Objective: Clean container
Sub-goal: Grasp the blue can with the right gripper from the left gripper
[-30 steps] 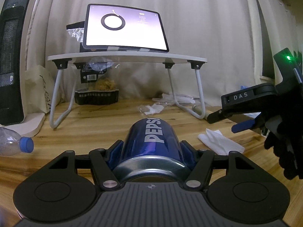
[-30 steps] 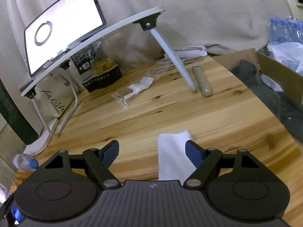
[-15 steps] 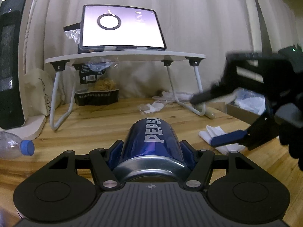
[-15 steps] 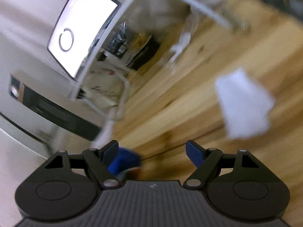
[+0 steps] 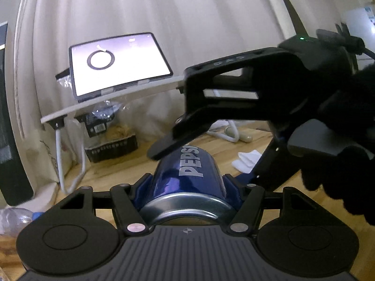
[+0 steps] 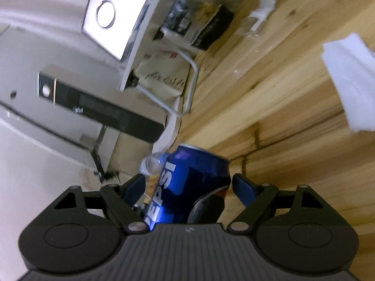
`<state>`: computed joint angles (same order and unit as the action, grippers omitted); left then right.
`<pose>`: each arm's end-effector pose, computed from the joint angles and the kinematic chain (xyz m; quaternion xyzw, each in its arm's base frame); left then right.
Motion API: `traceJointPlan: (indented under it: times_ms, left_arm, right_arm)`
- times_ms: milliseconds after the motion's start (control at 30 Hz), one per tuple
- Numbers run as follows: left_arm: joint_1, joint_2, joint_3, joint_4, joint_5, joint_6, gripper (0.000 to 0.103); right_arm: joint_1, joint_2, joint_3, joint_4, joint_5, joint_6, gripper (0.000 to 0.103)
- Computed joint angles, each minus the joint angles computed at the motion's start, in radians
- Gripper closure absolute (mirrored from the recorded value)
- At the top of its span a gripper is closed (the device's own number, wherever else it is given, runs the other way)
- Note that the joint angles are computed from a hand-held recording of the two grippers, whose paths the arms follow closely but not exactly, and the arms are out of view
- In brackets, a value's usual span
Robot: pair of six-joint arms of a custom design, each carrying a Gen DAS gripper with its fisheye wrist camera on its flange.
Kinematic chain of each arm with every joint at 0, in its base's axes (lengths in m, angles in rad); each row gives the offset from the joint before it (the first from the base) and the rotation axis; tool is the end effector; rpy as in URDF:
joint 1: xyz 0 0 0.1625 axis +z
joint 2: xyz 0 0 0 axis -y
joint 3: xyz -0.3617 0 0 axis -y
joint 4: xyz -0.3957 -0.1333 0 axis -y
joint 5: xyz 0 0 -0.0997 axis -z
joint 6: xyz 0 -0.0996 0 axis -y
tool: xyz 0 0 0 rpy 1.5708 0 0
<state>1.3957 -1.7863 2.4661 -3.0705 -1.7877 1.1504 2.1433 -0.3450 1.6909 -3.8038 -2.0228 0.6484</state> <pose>0.0458 -0.3834 0.2736 0.5950 0.6922 -0.3966 0.0980 0.3794 -0.4230 -0.0802 0.1295 0.8760 -0.4587 0.0739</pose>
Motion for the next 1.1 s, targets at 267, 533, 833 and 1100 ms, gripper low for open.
traceJointPlan:
  times_ms: [267, 533, 833, 1100]
  left_arm:
    - [-0.029, -0.038, 0.049, -0.046, 0.036, -0.013, 0.036]
    - [0.022, -0.053, -0.122, 0.301, -0.090, -0.373, 0.029]
    - [0.078, -0.012, -0.187, 0.366, -0.193, -0.490, 0.036]
    - [-0.033, -0.098, 0.000, 0.122, -0.021, 0.019, 0.036]
  right_arm:
    - [-0.014, 0.037, 0.040, -0.149, 0.060, -0.005, 0.027]
    - [-0.048, 0.121, 0.010, -0.403, 0.195, -0.061, 0.029]
    - [-0.088, 0.172, -0.011, -0.517, 0.310, -0.030, 0.029]
    - [-0.080, 0.110, 0.050, -0.466, 0.262, -0.049, 0.024]
